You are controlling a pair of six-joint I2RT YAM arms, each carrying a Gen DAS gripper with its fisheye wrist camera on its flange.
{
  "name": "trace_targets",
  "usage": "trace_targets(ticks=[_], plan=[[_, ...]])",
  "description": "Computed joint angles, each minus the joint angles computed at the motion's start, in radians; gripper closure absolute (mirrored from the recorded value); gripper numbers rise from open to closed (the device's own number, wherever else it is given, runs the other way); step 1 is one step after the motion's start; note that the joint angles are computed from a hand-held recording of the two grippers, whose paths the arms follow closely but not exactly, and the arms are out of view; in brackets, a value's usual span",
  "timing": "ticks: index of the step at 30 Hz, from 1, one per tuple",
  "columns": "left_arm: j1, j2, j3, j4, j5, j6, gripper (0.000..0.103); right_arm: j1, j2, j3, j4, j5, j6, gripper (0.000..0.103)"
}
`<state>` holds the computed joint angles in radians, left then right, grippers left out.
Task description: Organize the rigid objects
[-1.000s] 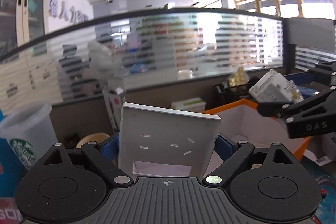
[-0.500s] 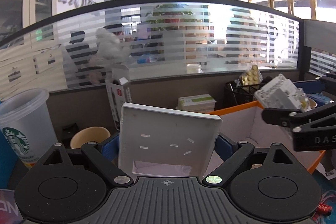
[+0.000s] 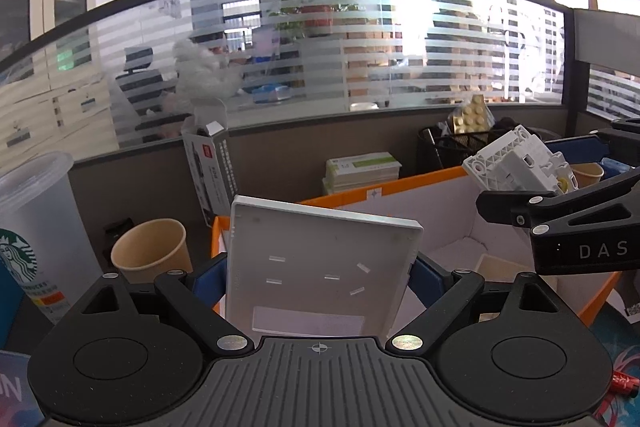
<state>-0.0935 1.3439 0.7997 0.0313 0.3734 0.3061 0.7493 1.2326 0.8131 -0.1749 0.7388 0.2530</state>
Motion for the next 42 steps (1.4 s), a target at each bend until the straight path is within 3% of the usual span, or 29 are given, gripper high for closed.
trace_targets(ticks=[18,35,42], plan=[[-0.023,0.108,0.023,0.019,-0.047,0.028,0.011,-0.078,0.073,-0.005,-0.027,-0.124,0.055,0.023],[-0.039,0.098,0.007,0.025,-0.075,0.054,0.011,-0.091,0.151,0.031,-0.071,-0.162,0.069,0.022],[-0.046,0.098,0.024,-0.01,-0.092,0.063,0.01,-0.116,0.182,0.07,-0.143,-0.202,0.073,0.022]])
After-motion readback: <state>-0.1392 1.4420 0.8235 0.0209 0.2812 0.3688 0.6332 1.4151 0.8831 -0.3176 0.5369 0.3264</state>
